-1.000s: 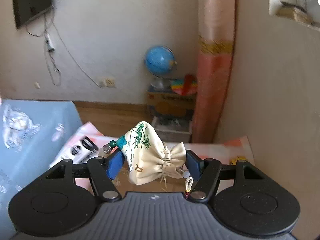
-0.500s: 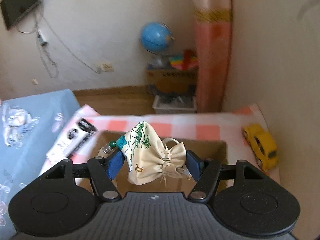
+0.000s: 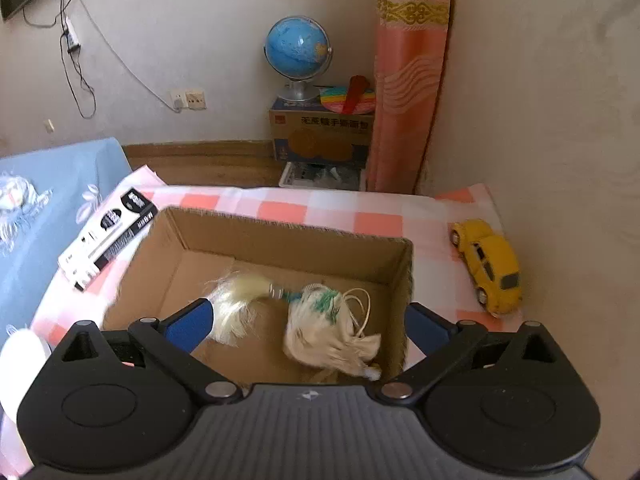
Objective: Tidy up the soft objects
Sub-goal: 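Carry the pouch over the cardboard box and open the right gripper, then lower the white bunny into the box and open the left gripper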
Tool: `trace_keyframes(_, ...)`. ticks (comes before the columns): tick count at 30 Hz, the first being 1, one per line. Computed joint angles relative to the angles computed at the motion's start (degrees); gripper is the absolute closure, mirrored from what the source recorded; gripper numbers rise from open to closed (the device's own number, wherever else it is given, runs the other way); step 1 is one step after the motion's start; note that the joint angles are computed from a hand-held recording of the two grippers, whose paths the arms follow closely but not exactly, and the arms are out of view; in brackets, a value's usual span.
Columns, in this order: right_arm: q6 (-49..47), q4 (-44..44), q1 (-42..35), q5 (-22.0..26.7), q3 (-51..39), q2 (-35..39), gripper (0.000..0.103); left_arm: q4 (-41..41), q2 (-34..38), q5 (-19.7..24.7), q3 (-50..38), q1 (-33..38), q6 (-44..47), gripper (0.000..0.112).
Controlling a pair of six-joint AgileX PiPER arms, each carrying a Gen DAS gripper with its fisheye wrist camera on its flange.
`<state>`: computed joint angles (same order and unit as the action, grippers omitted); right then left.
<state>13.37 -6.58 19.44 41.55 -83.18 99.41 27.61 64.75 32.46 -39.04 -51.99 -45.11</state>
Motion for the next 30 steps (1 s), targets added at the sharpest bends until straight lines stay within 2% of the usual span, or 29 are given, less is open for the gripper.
trace_keyframes(5,1.7,-3.0,1.2,-2.4,8.2,-6.1,0.000,-3.0,1.6,0.0,-2.9,2.1,5.5,0.070)
trace_keyframes(9,2.5,-3.6,1.7,-6.0,16.7,-12.6,0.000,-7.2,4.3,-0.5,-7.0,5.1,12.6,0.070)
trace_keyframes(14,14.1,-12.4,3.8,-8.0,24.9,-19.4,0.000,-11.9,10.7,-1.0,-14.6,8.9,21.1,0.070)
trace_keyframes(17,27.3,-24.0,7.4,-6.0,28.3,-21.9,0.000,-15.7,16.1,-0.8,-20.8,11.6,26.9,0.070)
trace_keyframes(22,37.9,-31.3,10.6,-5.3,34.4,-26.7,0.000,-15.5,25.4,0.8,-32.2,13.8,28.4,0.070)
trace_keyframes(26,46.6,-37.2,14.1,-3.8,39.4,-30.9,0.000,-18.7,32.8,2.9,-41.5,15.6,31.5,0.069)
trace_keyframes(28,50.7,-39.8,15.8,-3.1,41.7,-32.6,0.000,-17.1,36.1,3.2,-45.3,15.7,30.8,0.069)
trace_keyframes(29,52.8,-41.2,16.7,-2.9,43.1,-33.6,0.000,-16.0,37.5,3.0,-46.8,15.7,29.9,0.060)
trace_keyframes(30,54.0,-42.2,17.5,-2.9,44.5,-34.7,0.000,-15.4,38.3,2.3,-47.5,15.8,28.9,0.037)
